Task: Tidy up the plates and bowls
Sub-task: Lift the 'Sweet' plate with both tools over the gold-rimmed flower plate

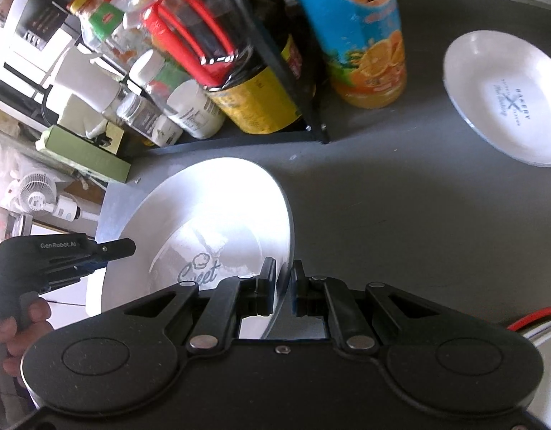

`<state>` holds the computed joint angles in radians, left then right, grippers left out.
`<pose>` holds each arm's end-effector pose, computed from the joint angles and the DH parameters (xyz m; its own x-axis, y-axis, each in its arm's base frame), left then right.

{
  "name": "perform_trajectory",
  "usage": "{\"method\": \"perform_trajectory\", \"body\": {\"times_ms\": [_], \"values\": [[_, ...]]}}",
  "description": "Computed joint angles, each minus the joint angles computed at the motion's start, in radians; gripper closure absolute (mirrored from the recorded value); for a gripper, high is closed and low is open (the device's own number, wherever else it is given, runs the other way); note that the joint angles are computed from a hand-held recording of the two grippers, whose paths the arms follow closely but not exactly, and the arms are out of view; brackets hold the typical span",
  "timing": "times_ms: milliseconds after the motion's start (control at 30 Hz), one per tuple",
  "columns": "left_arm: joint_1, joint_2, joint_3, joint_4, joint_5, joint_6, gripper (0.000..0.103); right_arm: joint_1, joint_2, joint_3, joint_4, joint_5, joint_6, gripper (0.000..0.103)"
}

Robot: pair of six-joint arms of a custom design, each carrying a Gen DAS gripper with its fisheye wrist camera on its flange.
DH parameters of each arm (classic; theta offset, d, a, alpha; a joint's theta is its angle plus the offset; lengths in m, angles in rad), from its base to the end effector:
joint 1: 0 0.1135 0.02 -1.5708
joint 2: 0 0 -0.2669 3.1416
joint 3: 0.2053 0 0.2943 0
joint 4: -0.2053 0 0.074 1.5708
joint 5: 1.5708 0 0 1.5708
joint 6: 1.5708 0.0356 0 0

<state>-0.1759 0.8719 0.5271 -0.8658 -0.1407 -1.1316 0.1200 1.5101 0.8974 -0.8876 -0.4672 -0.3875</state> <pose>0.1764 -0.0263 0.1747 -0.5046 -0.8205 -0.2687 -0.7810 0.5664 -0.2632 0.2775 0.0496 0.1578 -0.8646 -0.4441 -0.2350 -0.5023 0.7721 0.3893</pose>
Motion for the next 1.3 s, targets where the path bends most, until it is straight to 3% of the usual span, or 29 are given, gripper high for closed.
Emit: {"method": "perform_trajectory", "body": {"times_ms": [433,667,833,1300], "values": [[0.158,-0.073,-0.064,-0.019,0.059,0.152,0.09,0.107,-0.028,-0.071,0.081,0.034,0.115,0.094],[0.155,-0.04,-0.064,-0.017,0.03,0.194,0.09,0.157,-0.042,-0.107,0.129,0.076,0.173,0.093],[0.171,-0.032,-0.078,-0.001,0.061,0.207,0.09,0.18,-0.041,-0.126,0.168,0.112,0.197,0.092],[0.159,0.017,-0.067,0.002,0.029,0.206,0.089,0.246,-0.022,-0.141,0.239,0.164,0.218,0.089]]}}
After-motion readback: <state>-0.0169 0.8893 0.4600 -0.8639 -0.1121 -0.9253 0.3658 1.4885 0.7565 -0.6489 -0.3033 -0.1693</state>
